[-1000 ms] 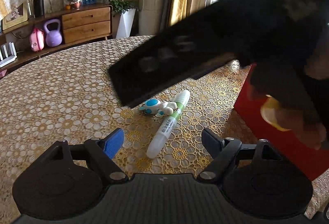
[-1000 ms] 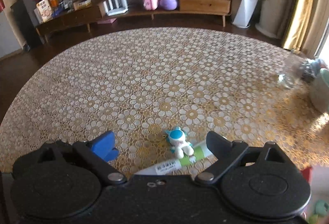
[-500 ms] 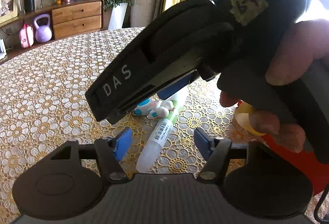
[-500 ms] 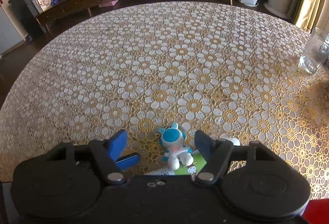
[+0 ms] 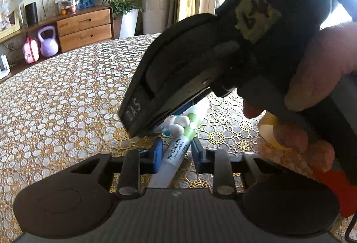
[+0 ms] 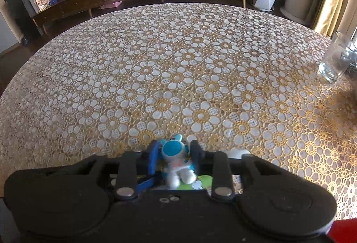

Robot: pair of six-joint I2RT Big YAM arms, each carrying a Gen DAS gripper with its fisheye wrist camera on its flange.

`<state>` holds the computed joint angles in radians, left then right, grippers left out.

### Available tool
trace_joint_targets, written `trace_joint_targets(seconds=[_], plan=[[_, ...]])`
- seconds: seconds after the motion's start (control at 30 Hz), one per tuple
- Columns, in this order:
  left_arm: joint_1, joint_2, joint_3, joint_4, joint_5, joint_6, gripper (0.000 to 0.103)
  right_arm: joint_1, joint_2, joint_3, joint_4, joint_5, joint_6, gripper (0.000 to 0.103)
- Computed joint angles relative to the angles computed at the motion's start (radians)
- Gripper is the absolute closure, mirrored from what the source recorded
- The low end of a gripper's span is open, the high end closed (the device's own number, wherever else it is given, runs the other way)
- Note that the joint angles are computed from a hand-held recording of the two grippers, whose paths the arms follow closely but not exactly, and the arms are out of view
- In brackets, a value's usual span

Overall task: Organize rigid objects
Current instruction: 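Grasp the white-green marker with the left gripper while the right gripper grasps the astronaut toy, then carry the marker with the left gripper while the right gripper carries the astronaut toy over the box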

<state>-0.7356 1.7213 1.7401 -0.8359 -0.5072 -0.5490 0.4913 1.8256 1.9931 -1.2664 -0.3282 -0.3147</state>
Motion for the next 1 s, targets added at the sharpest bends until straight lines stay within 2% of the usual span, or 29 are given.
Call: trace_joint_targets(seconds=[0.2, 0.47, 0.73, 1.0], plan=[[-0.006, -0.001, 0.010, -0.016, -0.005, 0.014, 0.085, -0.008, -0.040, -0.037, 0.049, -0.001, 0.041, 0.076], [-0.020, -0.039, -0.006, -0.050, -0.016, -0.015, 0.086, -0.054, -0.113, -0.072, 0.069, -0.038, 0.107, 0.076], [-0.041, -0.086, -0.006, -0.101, -0.036, -0.052, 0.086, -0.127, -0.249, -0.163, 0.075, -0.082, 0.102, 0.076], [-0.095, -0.095, 0.039, -0.173, -0.075, -0.103, 0.086, -0.224, -0.359, -0.209, 0.059, -0.130, 0.074, 0.076]])
